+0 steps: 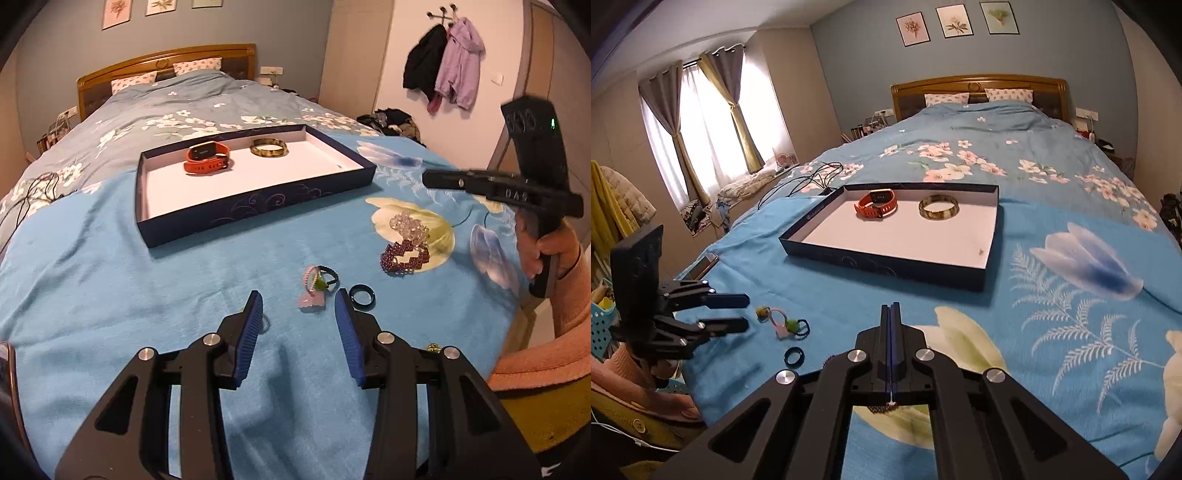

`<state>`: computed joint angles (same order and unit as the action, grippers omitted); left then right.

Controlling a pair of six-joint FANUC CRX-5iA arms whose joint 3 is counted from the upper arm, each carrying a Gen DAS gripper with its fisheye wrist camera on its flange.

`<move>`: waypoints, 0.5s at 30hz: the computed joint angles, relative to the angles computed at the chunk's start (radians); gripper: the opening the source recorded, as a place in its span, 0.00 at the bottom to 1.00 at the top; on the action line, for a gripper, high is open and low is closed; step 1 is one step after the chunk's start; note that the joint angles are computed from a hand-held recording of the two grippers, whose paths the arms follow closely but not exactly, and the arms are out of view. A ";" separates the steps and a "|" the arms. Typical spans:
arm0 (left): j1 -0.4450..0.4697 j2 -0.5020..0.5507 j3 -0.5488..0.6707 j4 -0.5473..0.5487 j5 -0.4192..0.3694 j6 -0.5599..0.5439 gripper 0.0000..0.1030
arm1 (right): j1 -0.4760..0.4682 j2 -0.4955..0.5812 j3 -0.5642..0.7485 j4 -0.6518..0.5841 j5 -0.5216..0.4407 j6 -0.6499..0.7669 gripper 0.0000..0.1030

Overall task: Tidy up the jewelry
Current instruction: 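Grasp and lift the pink bead bracelet with the left tool while the right tool lifts the crystal bracelet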

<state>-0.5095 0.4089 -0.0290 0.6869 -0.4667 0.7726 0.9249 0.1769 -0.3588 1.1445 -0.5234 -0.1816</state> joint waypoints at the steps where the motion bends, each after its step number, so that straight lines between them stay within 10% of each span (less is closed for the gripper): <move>1: -0.004 0.012 0.017 -0.010 -0.012 0.000 0.41 | 0.001 0.004 0.005 -0.009 -0.005 0.008 0.00; 6: -0.017 0.084 0.141 -0.149 -0.090 0.126 0.42 | 0.013 0.033 0.044 -0.171 -0.037 0.112 0.38; 15: -0.008 0.139 0.222 -0.179 -0.176 0.193 0.21 | 0.010 0.082 0.101 -0.359 -0.050 0.267 0.21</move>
<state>-0.5180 0.5484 0.1928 0.5079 -0.6424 0.9661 0.9354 0.2589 -0.2576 0.7852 -0.5737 0.0850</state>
